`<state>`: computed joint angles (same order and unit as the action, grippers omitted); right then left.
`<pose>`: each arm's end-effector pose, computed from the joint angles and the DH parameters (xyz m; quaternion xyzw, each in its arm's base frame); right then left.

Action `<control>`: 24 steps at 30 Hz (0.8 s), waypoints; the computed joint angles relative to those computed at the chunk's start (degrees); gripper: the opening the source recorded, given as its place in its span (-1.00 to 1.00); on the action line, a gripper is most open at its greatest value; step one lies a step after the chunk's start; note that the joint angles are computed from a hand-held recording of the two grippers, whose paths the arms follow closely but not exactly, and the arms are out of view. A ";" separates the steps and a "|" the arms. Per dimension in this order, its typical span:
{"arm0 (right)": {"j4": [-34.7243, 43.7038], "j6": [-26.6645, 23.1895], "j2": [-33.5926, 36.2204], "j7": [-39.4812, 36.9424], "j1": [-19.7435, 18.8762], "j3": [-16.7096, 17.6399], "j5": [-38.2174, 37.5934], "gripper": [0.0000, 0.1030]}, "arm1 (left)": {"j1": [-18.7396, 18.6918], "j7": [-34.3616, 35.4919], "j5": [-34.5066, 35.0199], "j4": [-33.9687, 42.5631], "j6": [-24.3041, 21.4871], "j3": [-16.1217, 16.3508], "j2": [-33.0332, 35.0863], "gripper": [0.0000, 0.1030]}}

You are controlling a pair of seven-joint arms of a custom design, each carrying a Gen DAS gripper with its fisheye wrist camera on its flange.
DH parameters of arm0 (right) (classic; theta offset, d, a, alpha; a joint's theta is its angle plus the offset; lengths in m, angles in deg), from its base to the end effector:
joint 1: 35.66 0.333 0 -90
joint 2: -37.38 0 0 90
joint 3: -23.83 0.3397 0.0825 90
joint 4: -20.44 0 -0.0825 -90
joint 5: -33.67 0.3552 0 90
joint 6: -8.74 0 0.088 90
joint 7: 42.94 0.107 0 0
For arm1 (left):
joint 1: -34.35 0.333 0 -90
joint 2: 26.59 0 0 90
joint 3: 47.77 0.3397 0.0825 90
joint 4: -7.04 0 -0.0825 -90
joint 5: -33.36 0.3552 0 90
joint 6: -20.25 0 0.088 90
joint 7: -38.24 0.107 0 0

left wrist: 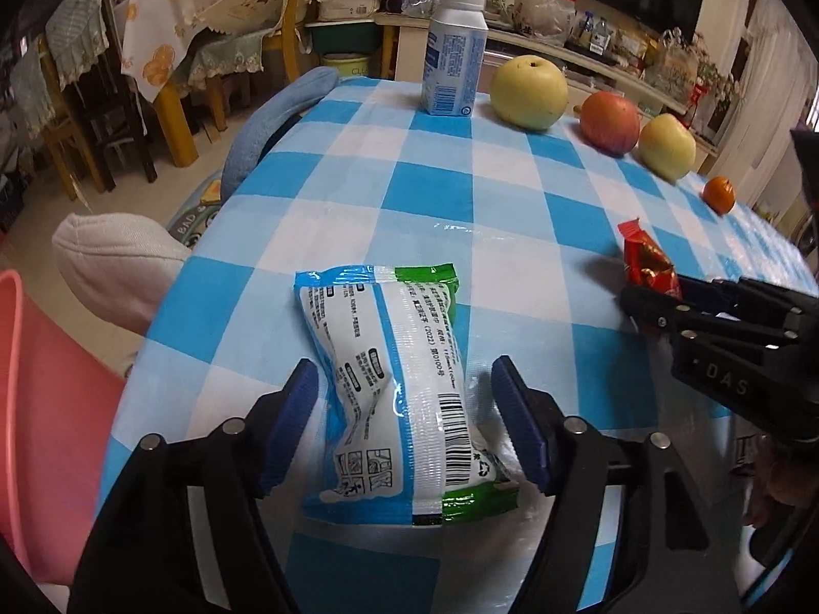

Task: Collect trash
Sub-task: 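Carry the snack bag and red wrapper over the pink bucket with both tools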

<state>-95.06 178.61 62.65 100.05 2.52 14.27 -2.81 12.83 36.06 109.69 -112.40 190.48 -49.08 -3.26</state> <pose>0.5259 0.3434 0.3234 -0.7455 0.6033 -0.1787 0.2196 0.5060 -0.2845 0.2940 -0.6517 0.6931 -0.2371 0.1965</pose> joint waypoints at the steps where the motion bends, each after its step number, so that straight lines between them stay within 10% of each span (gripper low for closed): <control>1: -0.19 0.34 -0.09 -0.04 0.21 -0.17 -0.38 -0.32 | -0.27 0.51 -0.10 0.06 -0.98 -0.04 -0.10 0.14; 7: -1.42 2.53 -0.64 -0.75 1.14 -0.72 -1.18 -0.38 | 0.31 -0.91 1.58 -0.31 0.85 0.43 -0.34 -0.04; 20: -6.03 12.87 -4.00 14.94 14.64 -16.25 -13.22 -0.40 | 2.90 -10.72 9.43 -1.56 5.13 -0.01 -2.35 -0.17; 24: -8.35 16.83 -5.02 13.48 14.55 -15.94 -10.17 -0.40 | 5.18 -16.88 15.59 -1.82 5.44 -1.94 -3.90 -0.17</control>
